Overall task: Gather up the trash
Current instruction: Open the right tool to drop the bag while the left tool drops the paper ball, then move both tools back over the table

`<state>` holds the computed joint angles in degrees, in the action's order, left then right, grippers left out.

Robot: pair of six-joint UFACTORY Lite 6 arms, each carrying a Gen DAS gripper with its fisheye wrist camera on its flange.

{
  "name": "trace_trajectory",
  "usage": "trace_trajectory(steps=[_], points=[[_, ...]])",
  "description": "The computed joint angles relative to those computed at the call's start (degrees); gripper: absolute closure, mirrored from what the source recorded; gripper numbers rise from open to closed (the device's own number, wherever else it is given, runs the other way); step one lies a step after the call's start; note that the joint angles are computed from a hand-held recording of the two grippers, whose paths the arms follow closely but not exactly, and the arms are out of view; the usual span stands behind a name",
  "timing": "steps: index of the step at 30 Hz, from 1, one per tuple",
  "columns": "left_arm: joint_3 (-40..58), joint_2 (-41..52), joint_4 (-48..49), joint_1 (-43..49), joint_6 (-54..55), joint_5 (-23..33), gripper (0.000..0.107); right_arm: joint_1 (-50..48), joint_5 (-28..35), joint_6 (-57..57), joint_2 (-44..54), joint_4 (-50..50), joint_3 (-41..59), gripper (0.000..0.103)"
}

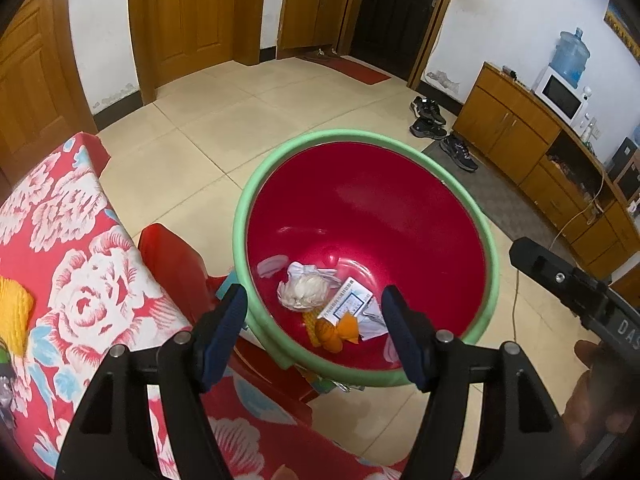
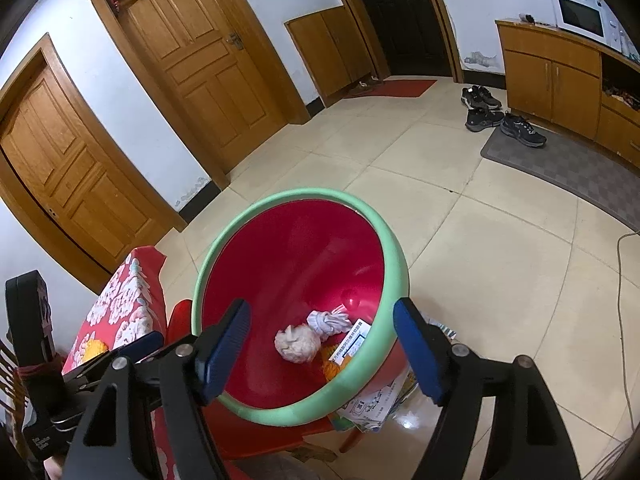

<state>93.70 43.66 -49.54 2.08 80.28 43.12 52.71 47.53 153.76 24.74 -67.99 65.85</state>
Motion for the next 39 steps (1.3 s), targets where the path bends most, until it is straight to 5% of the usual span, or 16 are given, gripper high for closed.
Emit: trace_trajectory(steps=[23,39], points=[[-3.0,-6.9,-1.8,14.3,3.3,5.9,0.038,4.5,3.8,-11.3,6.4,4.5,14.9,0.021],[10.6,0.8,1.0,25.4,-1.1,11.2,0.038,7.1,5.4,-21.1,15.0,7.7,31.0,0.021]])
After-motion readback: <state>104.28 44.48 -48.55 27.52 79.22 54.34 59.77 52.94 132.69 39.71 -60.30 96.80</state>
